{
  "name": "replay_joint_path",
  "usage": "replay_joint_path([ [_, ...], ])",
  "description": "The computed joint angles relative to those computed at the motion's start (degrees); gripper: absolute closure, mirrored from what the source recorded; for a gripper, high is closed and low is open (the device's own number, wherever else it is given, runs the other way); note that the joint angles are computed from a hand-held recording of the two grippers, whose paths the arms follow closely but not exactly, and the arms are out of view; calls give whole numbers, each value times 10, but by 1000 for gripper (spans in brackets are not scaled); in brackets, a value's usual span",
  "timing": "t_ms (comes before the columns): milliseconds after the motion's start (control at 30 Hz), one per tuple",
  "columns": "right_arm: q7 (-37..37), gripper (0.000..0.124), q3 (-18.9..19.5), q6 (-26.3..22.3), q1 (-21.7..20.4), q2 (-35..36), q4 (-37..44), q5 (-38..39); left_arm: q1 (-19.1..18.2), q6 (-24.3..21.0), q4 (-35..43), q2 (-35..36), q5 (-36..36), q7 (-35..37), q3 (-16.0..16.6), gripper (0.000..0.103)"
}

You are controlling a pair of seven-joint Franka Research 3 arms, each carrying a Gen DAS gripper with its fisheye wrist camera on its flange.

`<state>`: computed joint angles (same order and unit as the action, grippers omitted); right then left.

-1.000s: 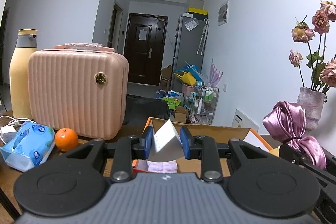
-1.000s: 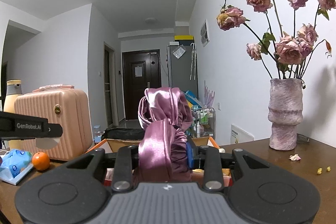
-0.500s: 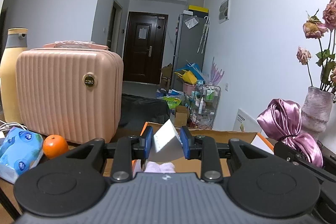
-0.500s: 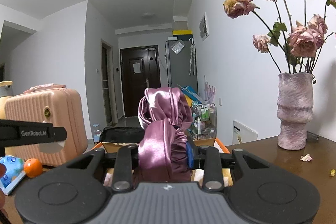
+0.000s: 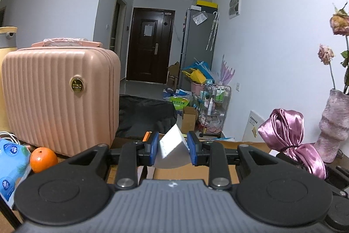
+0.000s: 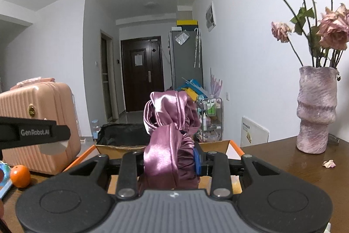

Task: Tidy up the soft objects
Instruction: 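Carry the scrunchie and triangular sponge in both tools over the cardboard box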

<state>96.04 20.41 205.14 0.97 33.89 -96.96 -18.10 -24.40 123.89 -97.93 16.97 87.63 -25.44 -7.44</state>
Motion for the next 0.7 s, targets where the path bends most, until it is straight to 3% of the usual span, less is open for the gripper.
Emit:
replay_joint_path([
  [467,-94,93,5,-129,31,44,93,86,21,44,42,32,-55,48,21,74],
  [700,-149,92,-12,-159,54,49,109,133,25,57,52,45,-87,77,29,74],
])
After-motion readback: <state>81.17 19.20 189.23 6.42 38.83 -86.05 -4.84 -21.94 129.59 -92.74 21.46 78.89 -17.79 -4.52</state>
